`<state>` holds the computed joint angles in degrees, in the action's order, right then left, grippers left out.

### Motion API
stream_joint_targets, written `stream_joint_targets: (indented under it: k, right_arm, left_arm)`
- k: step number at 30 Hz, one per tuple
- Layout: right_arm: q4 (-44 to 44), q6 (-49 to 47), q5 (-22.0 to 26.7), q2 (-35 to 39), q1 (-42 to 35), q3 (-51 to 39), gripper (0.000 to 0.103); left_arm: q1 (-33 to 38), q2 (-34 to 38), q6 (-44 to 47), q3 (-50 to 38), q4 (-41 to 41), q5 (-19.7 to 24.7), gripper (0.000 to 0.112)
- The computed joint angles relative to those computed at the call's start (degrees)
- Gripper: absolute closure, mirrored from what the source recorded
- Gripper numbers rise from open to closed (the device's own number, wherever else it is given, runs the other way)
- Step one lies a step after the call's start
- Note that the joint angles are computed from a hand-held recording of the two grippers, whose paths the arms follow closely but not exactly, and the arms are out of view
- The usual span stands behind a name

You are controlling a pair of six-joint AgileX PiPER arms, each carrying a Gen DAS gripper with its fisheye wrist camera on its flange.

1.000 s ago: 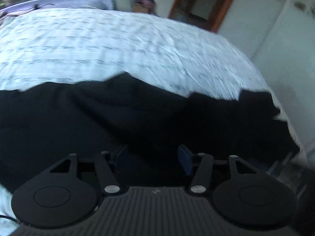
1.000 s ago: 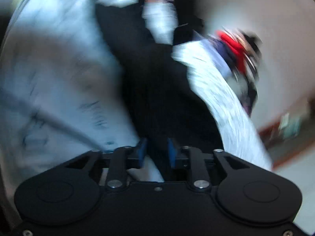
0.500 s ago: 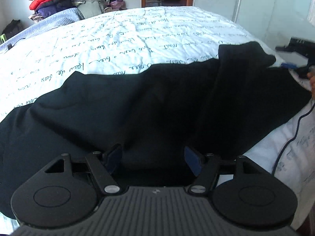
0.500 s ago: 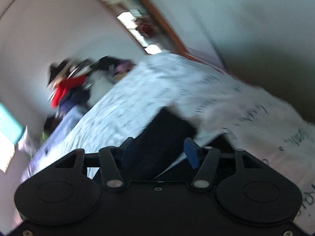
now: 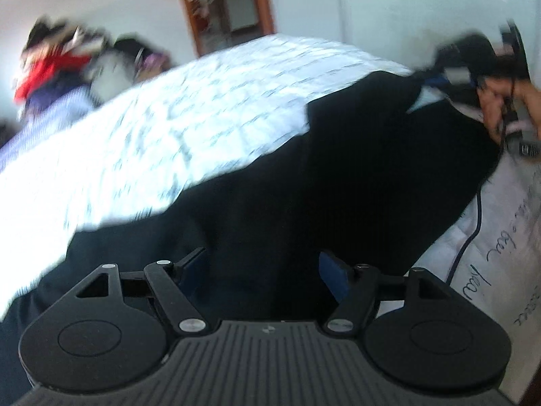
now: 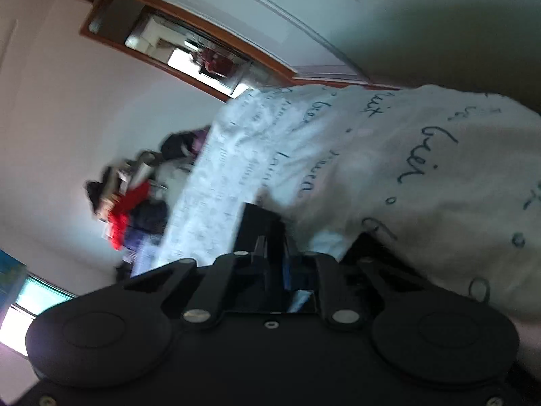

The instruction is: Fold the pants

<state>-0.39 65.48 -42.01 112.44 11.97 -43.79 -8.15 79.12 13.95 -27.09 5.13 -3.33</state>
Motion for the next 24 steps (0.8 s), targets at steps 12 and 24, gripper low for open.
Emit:
stream_joint_targets:
  k: [12,24]
  right_arm:
    - [-3.7,-1.3,1.6,-15.7,1.5,2.6,0.093]
    - [-2.2,-2.2,0.8,-15.4,1.7,3.1,0.093]
  left_arm:
    - [-23.2,15.5,43.8,4.7,-42.9,-36.9,0.028]
    - [-24.4,9.2,41.8,6.9,-37.5,-32.6,0.03]
